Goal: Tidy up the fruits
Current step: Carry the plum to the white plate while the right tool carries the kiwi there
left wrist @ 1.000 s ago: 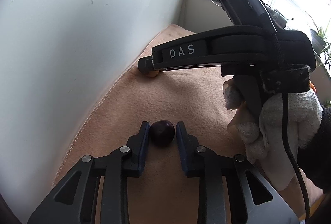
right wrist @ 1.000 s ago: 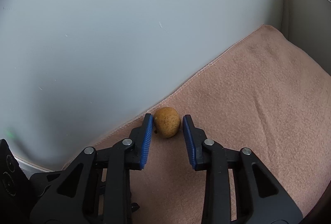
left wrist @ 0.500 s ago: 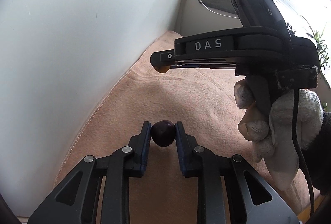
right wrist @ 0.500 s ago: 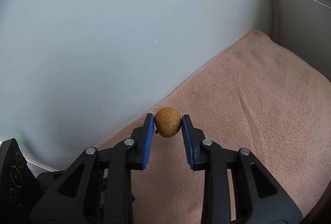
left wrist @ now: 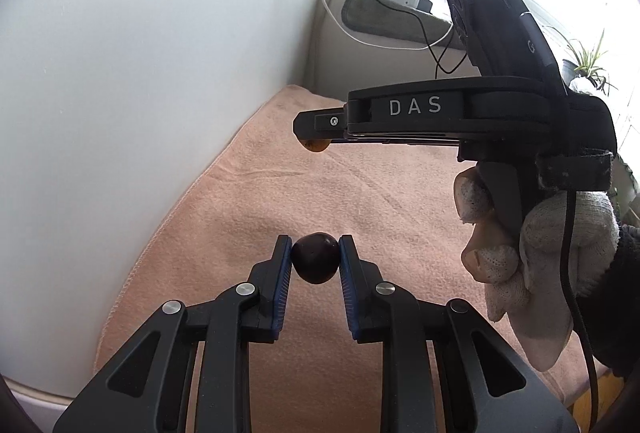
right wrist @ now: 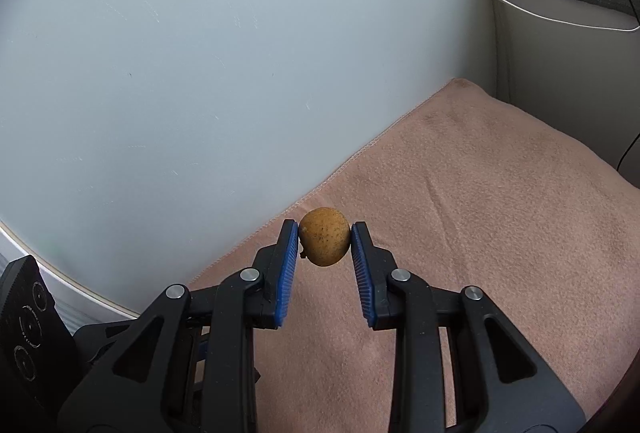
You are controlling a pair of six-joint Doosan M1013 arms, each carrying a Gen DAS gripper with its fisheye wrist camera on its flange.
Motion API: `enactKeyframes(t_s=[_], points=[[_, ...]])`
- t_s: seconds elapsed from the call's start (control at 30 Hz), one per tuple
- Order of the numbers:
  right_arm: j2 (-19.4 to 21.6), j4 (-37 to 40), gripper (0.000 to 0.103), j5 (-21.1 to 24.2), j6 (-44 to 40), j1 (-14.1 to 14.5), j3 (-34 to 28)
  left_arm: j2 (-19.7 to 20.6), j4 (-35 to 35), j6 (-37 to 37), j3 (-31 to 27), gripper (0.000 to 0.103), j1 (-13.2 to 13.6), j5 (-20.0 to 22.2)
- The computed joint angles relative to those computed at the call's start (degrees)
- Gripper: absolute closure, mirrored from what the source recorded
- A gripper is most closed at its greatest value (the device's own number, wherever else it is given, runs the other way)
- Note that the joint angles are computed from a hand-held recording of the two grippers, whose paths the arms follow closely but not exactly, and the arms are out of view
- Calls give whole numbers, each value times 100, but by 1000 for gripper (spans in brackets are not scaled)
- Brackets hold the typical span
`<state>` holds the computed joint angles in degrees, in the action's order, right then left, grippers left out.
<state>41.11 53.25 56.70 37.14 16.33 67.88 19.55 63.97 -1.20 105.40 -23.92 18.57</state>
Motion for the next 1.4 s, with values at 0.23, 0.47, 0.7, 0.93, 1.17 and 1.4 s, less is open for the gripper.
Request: enactKeyframes(t_s=[0.23,0.47,0.7,0.93,1.17,1.4], points=[[-317,209,74,-193,-215,-207,397,62,164,52,-160,81,-79,-122],[-647,397,74,-507,-449,-473,844,79,188,283,-269,81,-159,-327],[-937,567,74,-955,-445,-864,1280,332,-435,1168,-664,81,-236,-671],[-1276,556,74,-1588,-466,-1266,1712,652,-2758,3856,-1213,81,-335,-1012],[-1443,313,74,-2164,-151,-1642,1973,993,-7342,8692,-1816,81,-434,-1006],[-1339,-168,74,-2467,440,-1879,1939,1350,-9016,10518,-2384,81,-511,-635]])
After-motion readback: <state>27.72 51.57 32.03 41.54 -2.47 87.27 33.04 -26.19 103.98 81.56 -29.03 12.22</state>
